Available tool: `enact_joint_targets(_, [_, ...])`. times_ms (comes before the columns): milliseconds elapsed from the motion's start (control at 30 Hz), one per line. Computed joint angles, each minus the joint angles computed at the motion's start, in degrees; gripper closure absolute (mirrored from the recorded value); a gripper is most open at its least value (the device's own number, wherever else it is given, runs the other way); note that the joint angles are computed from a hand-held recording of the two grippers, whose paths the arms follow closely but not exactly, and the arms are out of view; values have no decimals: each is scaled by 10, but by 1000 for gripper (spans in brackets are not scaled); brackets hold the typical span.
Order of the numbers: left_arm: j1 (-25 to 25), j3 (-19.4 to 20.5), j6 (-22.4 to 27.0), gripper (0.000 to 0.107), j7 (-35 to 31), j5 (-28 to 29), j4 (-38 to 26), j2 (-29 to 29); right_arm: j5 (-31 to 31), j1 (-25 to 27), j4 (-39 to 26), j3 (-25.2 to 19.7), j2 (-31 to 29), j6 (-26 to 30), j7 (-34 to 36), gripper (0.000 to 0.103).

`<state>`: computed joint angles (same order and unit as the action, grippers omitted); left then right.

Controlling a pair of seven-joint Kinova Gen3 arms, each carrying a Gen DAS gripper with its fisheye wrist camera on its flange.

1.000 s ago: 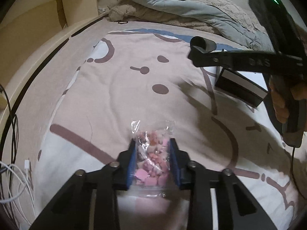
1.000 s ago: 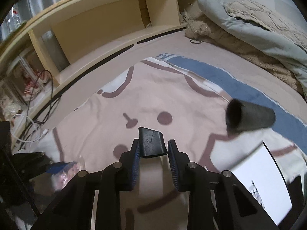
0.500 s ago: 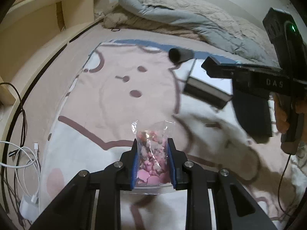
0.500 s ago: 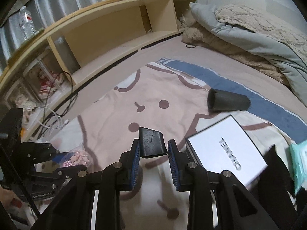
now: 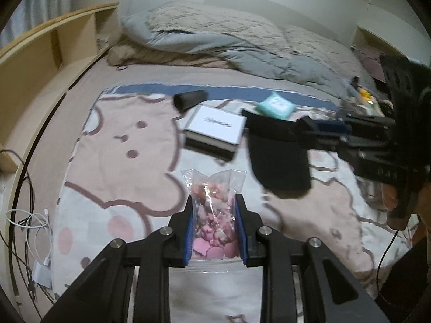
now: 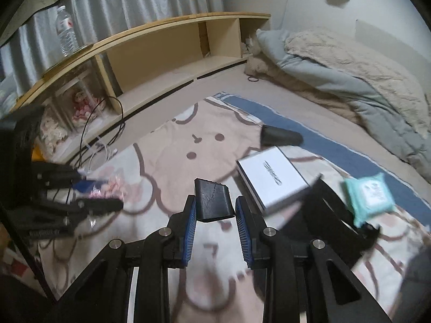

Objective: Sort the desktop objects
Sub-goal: 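Carry pink bag with left tool while right tool carries black cube over clear bin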

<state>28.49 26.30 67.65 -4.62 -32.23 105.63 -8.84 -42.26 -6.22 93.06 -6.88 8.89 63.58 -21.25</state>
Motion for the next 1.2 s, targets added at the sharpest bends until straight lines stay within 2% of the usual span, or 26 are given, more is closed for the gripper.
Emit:
enact_joint_targets(233, [55,16,42,81,3,-39,-98,65,-11,78,-3,57,-40,92,51,74])
enact_joint_targets(467, [128,-2,65,81,-7,-78,-191,126,-18,158,-29,113,-46,172,88,74])
enact_joint_targets(700, [193,-33,82,81,-46,-115,-306,198,-62,260,-75,157,-25,250,133,74])
enact_joint_targets(1000, [260,-81,92,81,-147,-141,-485,293,-114,375,-177,150,46,321,110,74])
enact_joint_targets(1200, [279,-108,83,81,-233,-123,-598,356,-107,419,-250,129,87,316,66,74])
